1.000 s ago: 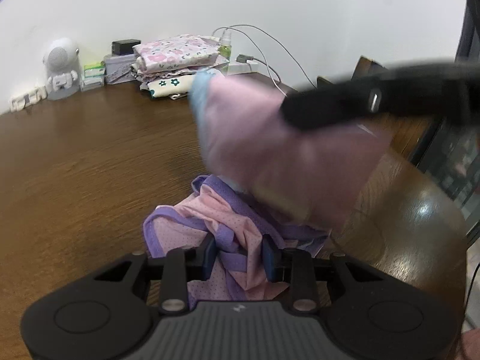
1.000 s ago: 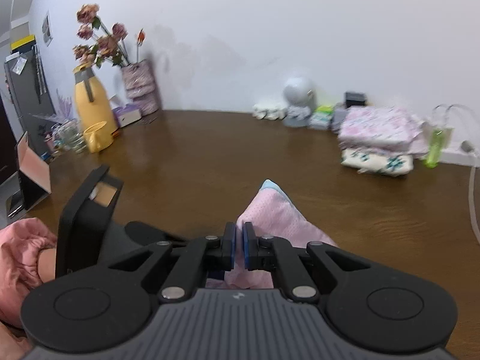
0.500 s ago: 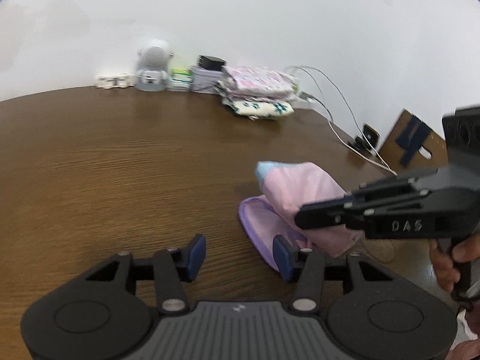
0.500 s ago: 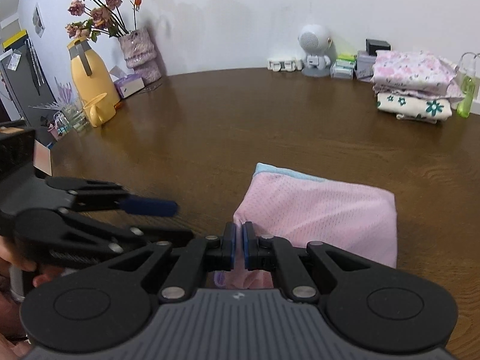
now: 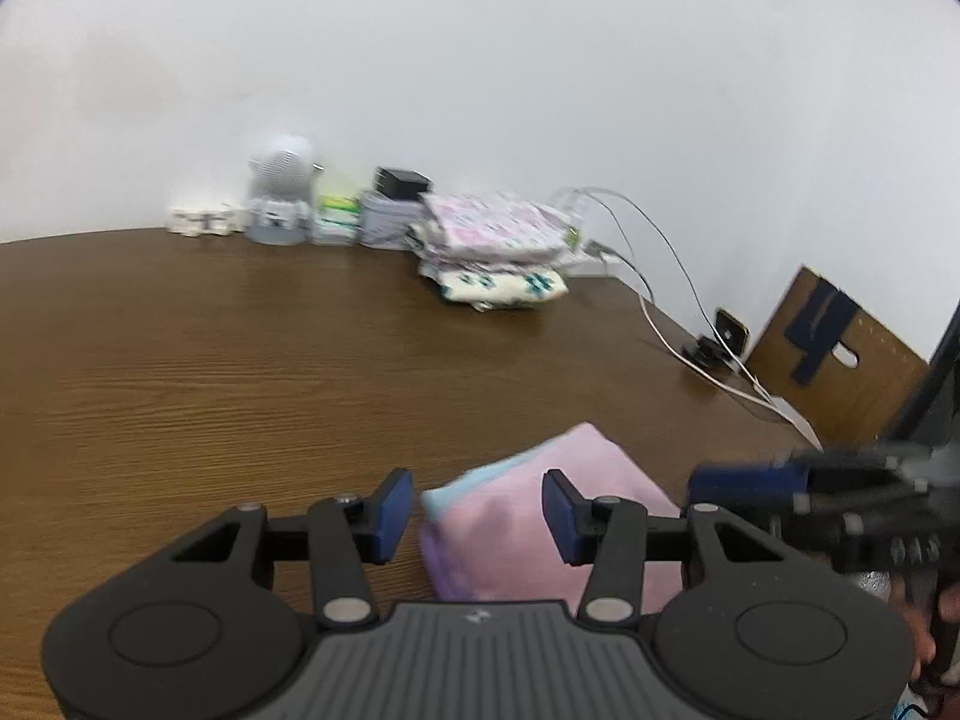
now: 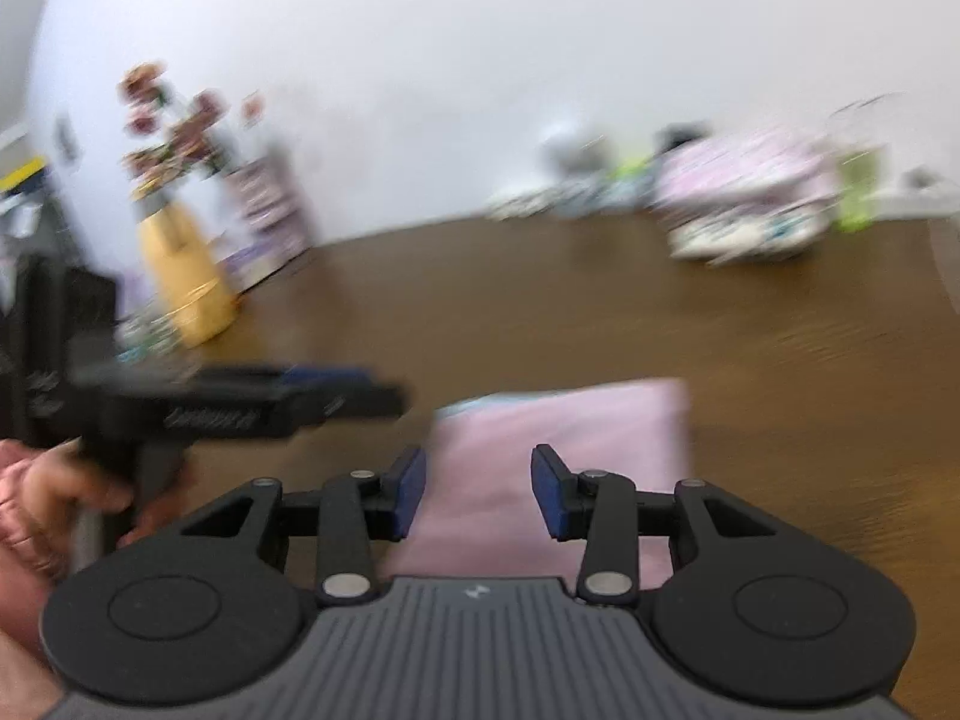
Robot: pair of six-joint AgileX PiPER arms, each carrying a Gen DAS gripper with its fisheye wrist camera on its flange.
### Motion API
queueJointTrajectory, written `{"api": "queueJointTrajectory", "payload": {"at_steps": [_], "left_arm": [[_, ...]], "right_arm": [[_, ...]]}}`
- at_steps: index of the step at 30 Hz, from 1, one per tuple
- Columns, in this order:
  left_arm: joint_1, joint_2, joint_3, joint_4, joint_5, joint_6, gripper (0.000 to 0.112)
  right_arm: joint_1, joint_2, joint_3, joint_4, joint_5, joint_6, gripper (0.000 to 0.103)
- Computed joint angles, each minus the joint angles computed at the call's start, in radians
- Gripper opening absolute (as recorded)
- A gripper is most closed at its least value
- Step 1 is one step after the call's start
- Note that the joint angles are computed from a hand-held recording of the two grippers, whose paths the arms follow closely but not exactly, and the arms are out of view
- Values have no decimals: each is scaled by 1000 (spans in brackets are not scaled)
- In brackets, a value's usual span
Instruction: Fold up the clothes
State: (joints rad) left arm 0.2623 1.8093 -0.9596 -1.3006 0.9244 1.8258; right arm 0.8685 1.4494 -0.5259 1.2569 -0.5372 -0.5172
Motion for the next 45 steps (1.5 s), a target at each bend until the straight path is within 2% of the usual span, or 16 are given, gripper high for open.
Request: {"api": "queueJointTrajectory", "payload": {"at_steps": [2, 4, 6, 12, 16, 19, 26, 27, 29, 30, 31, 33, 34, 38, 42, 45], "left_arm": [[-60, -10, 20, -7, -53, -7, 37], [-100, -12, 41, -24, -98, -2, 23], [-139, -17, 66, -43, -165, 17, 14], [-175, 26, 55, -29, -263, -11, 14], [-183, 30, 57, -35, -284, -1, 14], [-183, 33, 62, -51, -288, 14, 14], [-185, 20, 82, -85, -299, 50, 14], [-175, 8, 88, -87, -286, 47, 19], [-146, -20, 99, -91, -247, 36, 46], [-128, -40, 112, -109, -230, 44, 68], [-109, -61, 128, -132, -214, 56, 83], [-67, -96, 144, -137, -172, 41, 97], [-48, -108, 147, -124, -150, 15, 101], [-21, -142, 150, -62, -136, -125, 103], [-41, -120, 121, 6, -169, -236, 103], [-37, -68, 69, 89, -141, -351, 98]], "right_arm": [[-2, 22, 4, 50, -49, -96, 39], [-7, 48, 9, 71, -94, -162, 37], [-39, 90, -2, -10, -47, -121, 33], [-102, 196, -6, -201, 8, 37, 32], [-117, 234, 29, -355, -22, 228, 32], [-117, 239, 36, -372, -30, 252, 32], [-78, 253, 17, -276, -55, 184, 32], [-76, 237, 21, -263, -47, 184, 35], [-68, 203, 29, -237, -35, 183, 53], [-51, 176, 47, -225, -53, 186, 68], [-32, 149, 64, -211, -71, 187, 78], [8, 94, 94, -177, -108, 182, 88], [30, 66, 108, -157, -128, 176, 100], [97, -14, 134, -66, -173, 134, 103], [62, -29, 131, -24, -134, 119, 103], [6, -35, 128, -16, -78, 126, 103]]}}
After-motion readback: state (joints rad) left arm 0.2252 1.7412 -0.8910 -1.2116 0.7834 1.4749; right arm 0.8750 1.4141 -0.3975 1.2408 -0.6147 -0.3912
